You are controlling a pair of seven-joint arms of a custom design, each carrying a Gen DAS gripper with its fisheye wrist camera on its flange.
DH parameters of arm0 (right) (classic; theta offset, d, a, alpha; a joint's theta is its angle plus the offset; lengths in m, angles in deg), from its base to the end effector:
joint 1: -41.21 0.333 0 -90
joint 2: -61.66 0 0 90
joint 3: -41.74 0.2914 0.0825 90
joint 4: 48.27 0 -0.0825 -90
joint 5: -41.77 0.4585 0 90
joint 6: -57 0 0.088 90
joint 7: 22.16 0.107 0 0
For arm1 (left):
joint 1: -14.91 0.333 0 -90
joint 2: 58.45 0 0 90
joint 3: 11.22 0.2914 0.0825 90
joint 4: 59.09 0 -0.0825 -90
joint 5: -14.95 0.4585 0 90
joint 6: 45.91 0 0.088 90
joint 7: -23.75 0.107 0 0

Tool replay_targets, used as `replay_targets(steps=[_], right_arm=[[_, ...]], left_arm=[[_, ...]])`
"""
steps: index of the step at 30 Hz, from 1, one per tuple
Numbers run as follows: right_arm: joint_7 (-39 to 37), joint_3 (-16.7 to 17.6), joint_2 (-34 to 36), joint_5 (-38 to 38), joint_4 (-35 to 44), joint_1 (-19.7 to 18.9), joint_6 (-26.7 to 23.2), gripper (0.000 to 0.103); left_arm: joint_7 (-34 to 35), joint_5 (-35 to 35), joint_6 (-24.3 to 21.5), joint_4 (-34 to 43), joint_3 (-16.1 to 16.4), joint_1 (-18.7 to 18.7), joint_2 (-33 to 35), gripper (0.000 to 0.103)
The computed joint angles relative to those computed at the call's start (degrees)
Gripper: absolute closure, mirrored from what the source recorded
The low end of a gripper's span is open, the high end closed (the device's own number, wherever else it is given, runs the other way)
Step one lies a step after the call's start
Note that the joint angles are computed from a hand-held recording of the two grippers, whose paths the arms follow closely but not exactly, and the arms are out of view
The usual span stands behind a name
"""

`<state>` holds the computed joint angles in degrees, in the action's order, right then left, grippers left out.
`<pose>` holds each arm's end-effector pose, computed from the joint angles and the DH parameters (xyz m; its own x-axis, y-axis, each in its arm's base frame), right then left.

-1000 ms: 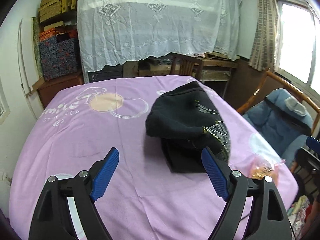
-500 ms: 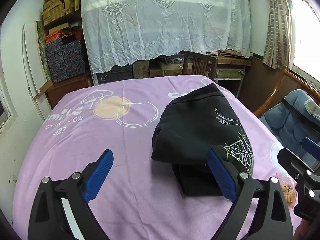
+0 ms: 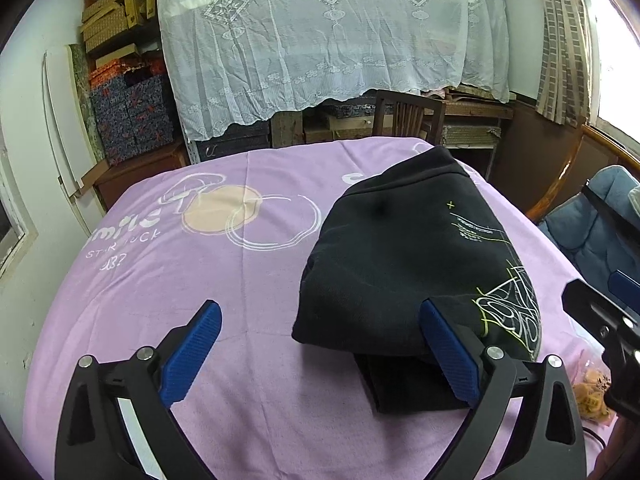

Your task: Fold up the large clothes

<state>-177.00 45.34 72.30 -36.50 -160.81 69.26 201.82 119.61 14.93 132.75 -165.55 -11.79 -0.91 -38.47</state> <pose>0.5745 0.3649 0.3488 -0.3029 -0.9325 -0.1965 -0.4849 0.3283 -0.8106 0.7038 -0.2064 0.3767 -0.3400 -0.9373 -0.0770 -0.5569 0.2667 -0.7866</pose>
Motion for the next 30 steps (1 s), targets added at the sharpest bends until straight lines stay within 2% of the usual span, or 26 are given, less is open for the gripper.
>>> replay_targets(steps=[3,5,9,11,13,14,16,18,22,23,27,30], right_arm=[[-1.8,-0.2,1.6,0.4,2.3,0.0,0.3,0.007],[-2.1,-0.6,2.6,-0.2,3.7,0.3,0.2,0.005],[-0.2,-1.6,4.4,-2.2,5.3,1.2,0.0,0.005],[1.6,-2.1,5.5,-3.8,5.9,1.6,0.0,0.005],[2.9,-2.5,6.6,-4.6,6.4,1.6,1.0,0.005],[2.8,-2.7,7.3,-4.6,6.8,1.6,1.6,0.005],[0.6,-2.9,8.3,-3.4,7.7,1.7,1.9,0.005],[0.5,-3.3,8.3,-4.0,7.7,2.5,1.0,0.005],[0.6,-3.6,8.1,-4.5,7.3,2.9,0.9,0.005],[0.9,-3.6,7.9,-4.7,7.0,3.0,0.8,0.005],[1.7,-3.5,7.5,-4.8,6.4,3.2,-0.3,0.005],[2.4,-3.4,7.3,-5.1,6.0,2.9,0.0,0.005]], left_arm=[[-3.3,1.6,-1.6,2.0,3.5,-2.8,1.3,0.003],[-4.1,2.5,-3.0,3.8,3.4,-2.5,2.4,0.003],[-7.1,5.9,-3.1,4.9,5.3,-4.0,3.6,0.003],[-6.4,5.8,-3.4,5.2,3.8,-2.5,4.0,0.003],[-3.4,3.1,-4.3,5.6,-0.8,1.6,4.3,0.003],[-0.5,0.6,-5.2,6.1,-4.3,4.8,4.6,0.003],[2.2,-1.9,-6.0,6.6,-6.6,6.7,5.1,0.003],[2.0,-1.7,-6.3,6.8,-5.1,5.4,5.1,0.003],[-3.0,2.4,-3.8,5.4,1.5,-0.5,4.5,0.003],[-3.8,3.0,-3.9,5.4,2.3,-1.2,4.5,0.003],[-3.4,1.6,-5.7,5.8,-0.5,1.4,4.4,0.003],[-5.0,2.9,-5.1,5.3,0.9,0.3,4.1,0.003]])
